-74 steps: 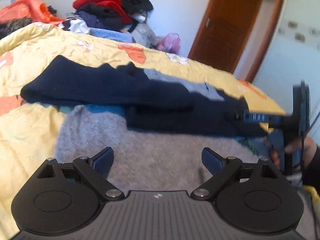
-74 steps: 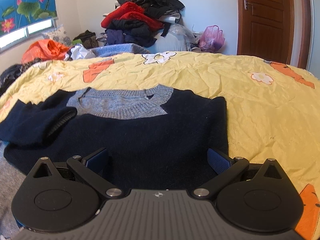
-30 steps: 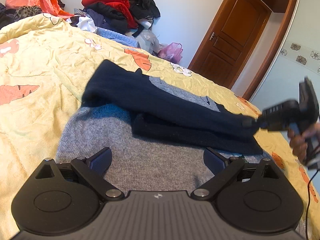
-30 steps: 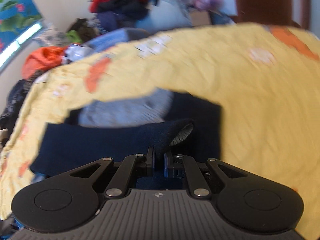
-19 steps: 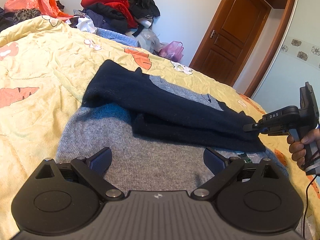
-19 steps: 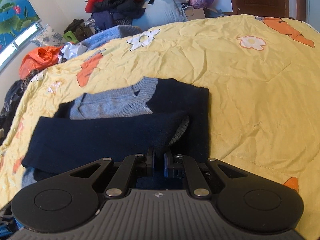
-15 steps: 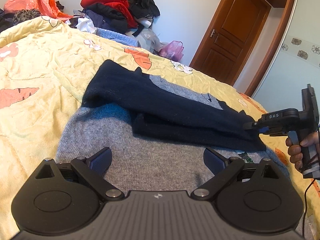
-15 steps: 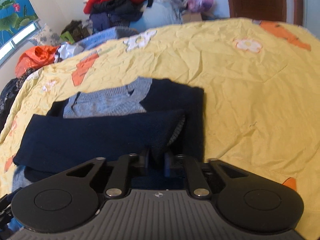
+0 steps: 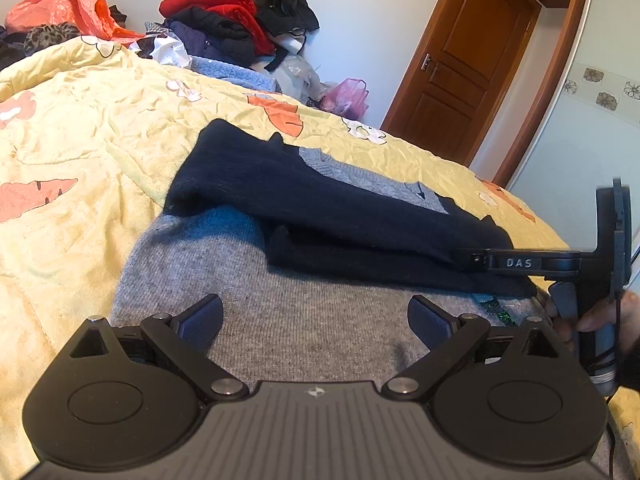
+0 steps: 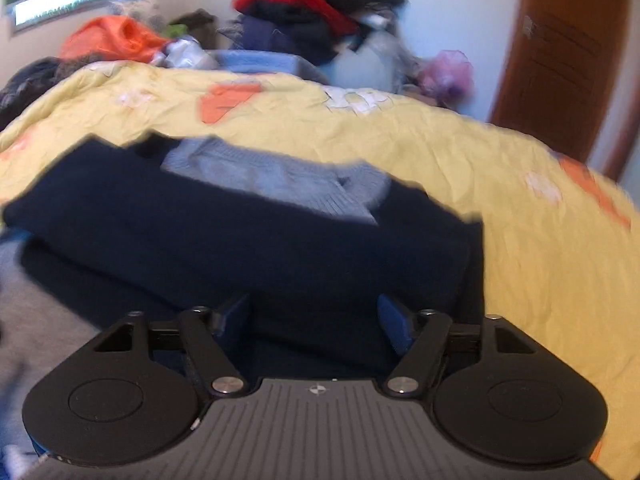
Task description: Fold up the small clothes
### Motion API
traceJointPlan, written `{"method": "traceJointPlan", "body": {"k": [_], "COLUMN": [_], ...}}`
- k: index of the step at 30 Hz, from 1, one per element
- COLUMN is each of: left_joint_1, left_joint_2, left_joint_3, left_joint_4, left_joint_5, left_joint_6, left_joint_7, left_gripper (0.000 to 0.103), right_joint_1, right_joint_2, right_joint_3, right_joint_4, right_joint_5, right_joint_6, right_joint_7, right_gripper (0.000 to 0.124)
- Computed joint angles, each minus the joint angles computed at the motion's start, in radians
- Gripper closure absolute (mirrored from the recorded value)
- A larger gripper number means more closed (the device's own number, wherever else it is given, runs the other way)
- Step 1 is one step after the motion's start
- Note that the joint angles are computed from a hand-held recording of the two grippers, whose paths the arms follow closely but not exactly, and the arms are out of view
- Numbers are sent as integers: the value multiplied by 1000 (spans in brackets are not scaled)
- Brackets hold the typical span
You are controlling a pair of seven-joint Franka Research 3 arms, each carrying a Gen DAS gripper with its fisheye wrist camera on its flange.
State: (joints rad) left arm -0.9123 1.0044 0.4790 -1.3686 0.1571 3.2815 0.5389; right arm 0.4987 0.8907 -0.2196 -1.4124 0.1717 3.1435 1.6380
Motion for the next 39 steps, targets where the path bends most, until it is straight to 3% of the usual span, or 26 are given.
{"method": "traceJointPlan", "body": {"k": [2,4,5,6,8,10,12,14,16,19,20,22,23,25,30,31,33,36,37,39], "left_joint_1": [0,1,3,3,3,2,2,2,1,-2,-2,4,12,14,30,33,45,56,33,-38], "left_joint_2": [0,0,0,-1,0,-1,0,0,0,3,3,3,1,3,11,13,21,26,9,-52], "left_joint_3": [0,-2,-3,-3,-3,-4,-4,-3,-2,2,3,-5,-15,-20,-44,-49,-73,-112,-88,-13], "left_joint_4": [3,4,2,0,-1,-2,-1,-1,1,10,15,31,41,64,119,132,172,233,208,98], "left_joint_5": [1,4,4,2,-2,-5,-8,-10,-10,-1,7,37,58,95,173,188,221,279,311,394], "left_joint_6": [-5,-4,-1,3,6,6,6,4,-1,-19,-29,-61,-80,-127,-220,-242,-308,-440,-453,-443], "left_joint_7": [2,1,0,-1,0,4,6,9,11,11,10,11,13,13,5,5,26,91,68,-14], "left_gripper": [3,3,3,3,3,3,3,3,3,3,3,1,1,0,0,0,0,0,0,0], "right_joint_1": [-8,57,64,49,-19,-28,-2,86,171,127,159,292,338,416,462,474,433,455,488,499], "right_joint_2": [-18,-35,-60,-94,-155,-179,-173,-160,-173,-238,-243,-215,-199,-187,-238,-228,-230,-216,-214,-254], "right_joint_3": [5,-72,-79,-51,71,96,67,-29,-108,-37,-60,-186,-230,-304,-304,-305,-256,-276,-305,-298], "right_joint_4": [-21,-43,-83,-129,-221,-269,-287,-326,-348,-426,-436,-436,-452,-468,-558,-578,-587,-570,-575,-627], "right_joint_5": [16,12,-60,-75,17,42,57,77,148,79,111,215,216,261,302,313,324,376,407,441], "right_joint_6": [2,-35,-19,13,99,113,91,156,131,178,167,113,148,138,172,219,274,257,250,290], "right_joint_7": [10,43,129,145,18,-9,-18,-36,-33,29,2,-42,-31,-6,-18,-26,-45,-81,-91,-114], "right_gripper": [51,51,51,50,47,43,42,43,43,42,41,38,36,33,26,23,21,22,25,27]}}
